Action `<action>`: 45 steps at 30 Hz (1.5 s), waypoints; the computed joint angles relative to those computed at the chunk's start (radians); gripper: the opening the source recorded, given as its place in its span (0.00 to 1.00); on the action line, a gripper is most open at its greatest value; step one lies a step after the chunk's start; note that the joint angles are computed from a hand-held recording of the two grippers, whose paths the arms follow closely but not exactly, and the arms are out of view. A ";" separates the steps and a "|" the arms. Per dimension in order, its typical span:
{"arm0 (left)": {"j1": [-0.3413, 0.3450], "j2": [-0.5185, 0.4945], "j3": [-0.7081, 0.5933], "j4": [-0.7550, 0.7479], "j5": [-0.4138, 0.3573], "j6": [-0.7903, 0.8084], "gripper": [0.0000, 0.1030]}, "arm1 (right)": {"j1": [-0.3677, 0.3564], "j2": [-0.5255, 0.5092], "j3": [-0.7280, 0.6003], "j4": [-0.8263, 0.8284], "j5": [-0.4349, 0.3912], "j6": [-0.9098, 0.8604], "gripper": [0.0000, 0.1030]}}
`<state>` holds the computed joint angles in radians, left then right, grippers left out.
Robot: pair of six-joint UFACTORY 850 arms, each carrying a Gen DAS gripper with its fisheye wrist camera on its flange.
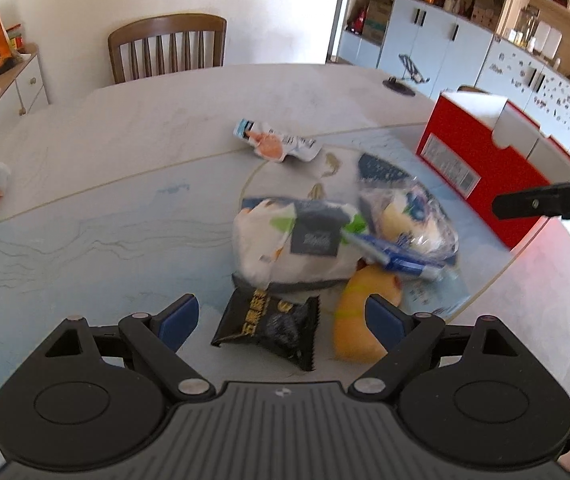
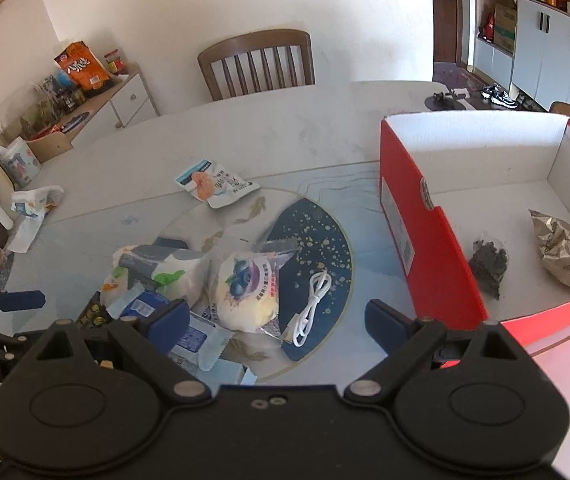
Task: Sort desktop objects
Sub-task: 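Move left tool to the black snack packet while right tool reaches the white cable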
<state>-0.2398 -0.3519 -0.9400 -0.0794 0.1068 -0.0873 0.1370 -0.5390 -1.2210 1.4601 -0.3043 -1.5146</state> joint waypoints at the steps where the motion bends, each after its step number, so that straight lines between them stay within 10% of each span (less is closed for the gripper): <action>1: 0.002 -0.005 0.000 -0.014 0.002 0.019 0.88 | 0.000 -0.005 -0.003 -0.003 -0.003 -0.005 0.92; 17: 0.028 -0.050 -0.020 0.230 0.015 -0.174 0.88 | 0.026 -0.095 -0.084 -0.330 0.078 0.363 0.81; 32: 0.028 -0.102 -0.055 0.144 -0.001 -0.040 0.88 | 0.043 -0.177 -0.175 -0.851 0.090 0.842 0.61; 45: 0.029 -0.118 -0.066 0.265 0.002 -0.145 0.88 | 0.060 -0.205 -0.196 -0.917 0.094 0.875 0.50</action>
<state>-0.2104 -0.4698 -1.0065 0.1856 0.1088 -0.2319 0.1975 -0.7437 -1.4169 0.5431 -0.2103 -0.6395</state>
